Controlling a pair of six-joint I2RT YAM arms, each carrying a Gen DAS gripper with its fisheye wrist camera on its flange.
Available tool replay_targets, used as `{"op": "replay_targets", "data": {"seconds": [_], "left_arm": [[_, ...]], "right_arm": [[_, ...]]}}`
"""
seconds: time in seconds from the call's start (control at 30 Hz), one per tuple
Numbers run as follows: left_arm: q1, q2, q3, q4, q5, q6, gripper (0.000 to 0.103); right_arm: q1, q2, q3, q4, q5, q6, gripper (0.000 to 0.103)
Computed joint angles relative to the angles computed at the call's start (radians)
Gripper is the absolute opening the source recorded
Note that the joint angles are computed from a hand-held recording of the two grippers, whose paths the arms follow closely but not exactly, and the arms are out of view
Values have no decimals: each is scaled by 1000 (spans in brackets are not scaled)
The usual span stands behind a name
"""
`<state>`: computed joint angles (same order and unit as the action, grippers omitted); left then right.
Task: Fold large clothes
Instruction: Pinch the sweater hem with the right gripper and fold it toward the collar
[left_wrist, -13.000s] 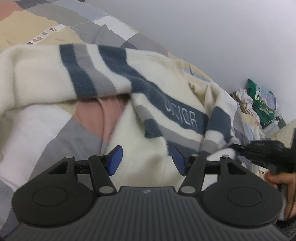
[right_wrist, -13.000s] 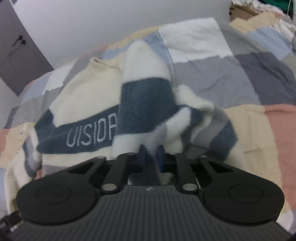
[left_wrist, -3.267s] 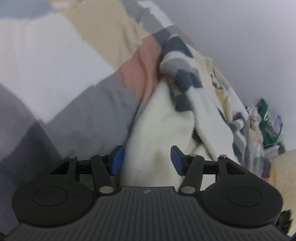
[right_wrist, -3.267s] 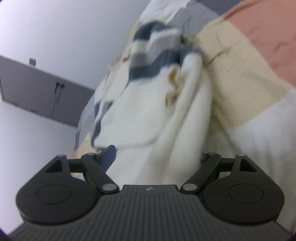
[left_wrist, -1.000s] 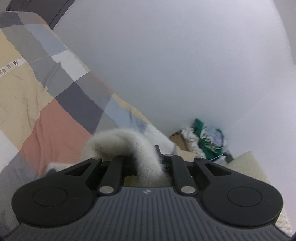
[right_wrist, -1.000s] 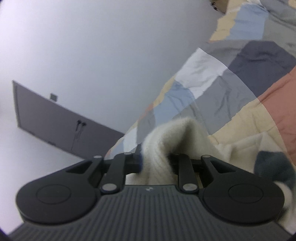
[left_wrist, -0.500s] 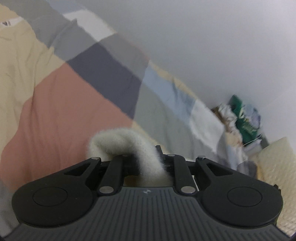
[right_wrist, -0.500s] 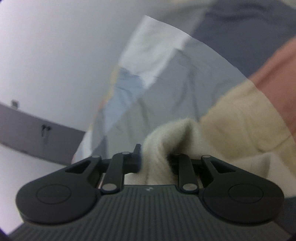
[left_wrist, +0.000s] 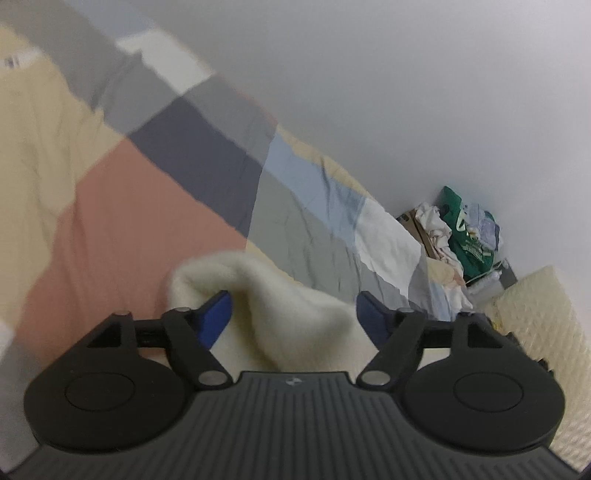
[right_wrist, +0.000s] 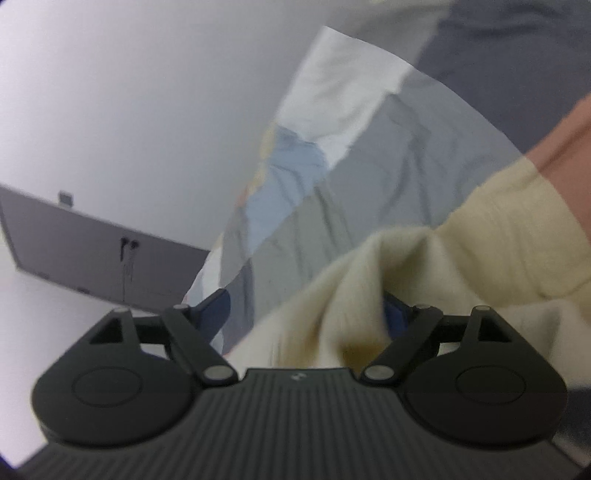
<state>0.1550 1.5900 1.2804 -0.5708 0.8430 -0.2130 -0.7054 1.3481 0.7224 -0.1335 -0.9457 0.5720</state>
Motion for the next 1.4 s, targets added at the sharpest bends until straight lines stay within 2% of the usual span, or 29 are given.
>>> {"op": "replay_targets", "data": {"seconds": [0.13,0.2,0.3,0.43,0.57,0.7,0.77,0.93,1.07,1.1,1.23,1.4], "left_arm": [[15,-163,-46,-117,-73,125,85],[10,-242,-76,-186,-113,193,85],[-11,-332,-120,-257,-159,260,85],[-57,-441,-187,-285,-239,296,85],[-106,-468,-215,-277,-316,305,85],[-110,-449,-223,-272,-324,289,85],[-116,-453,-224,-279,-338,317,85],[-99,-459,-242,-282,-331,332,86],[-93,-459,-246,-277,-318,328,87],[-89,-460,-248,-276,-313,325,88],[-74,-472,-256,-270,-307,322,88],[-59,-480,-235,-288,-301,315,88]], "right_arm": [[-23,-142,-8,-182,-1,-164,86],[-15,-209,0,-287,42,-282,86],[14,-297,-4,-358,144,-401,85],[84,-356,-37,-314,335,-471,84],[141,-317,-61,-242,466,-542,84],[219,-254,-77,-160,605,-571,83],[251,-206,-76,-135,665,-559,83],[329,-114,-71,-96,777,-529,68],[414,-176,-118,-62,856,-546,30],[443,-201,-128,-57,893,-554,26],[468,-311,-156,-57,929,-551,21],[355,-382,-158,-33,925,-503,18]]}}
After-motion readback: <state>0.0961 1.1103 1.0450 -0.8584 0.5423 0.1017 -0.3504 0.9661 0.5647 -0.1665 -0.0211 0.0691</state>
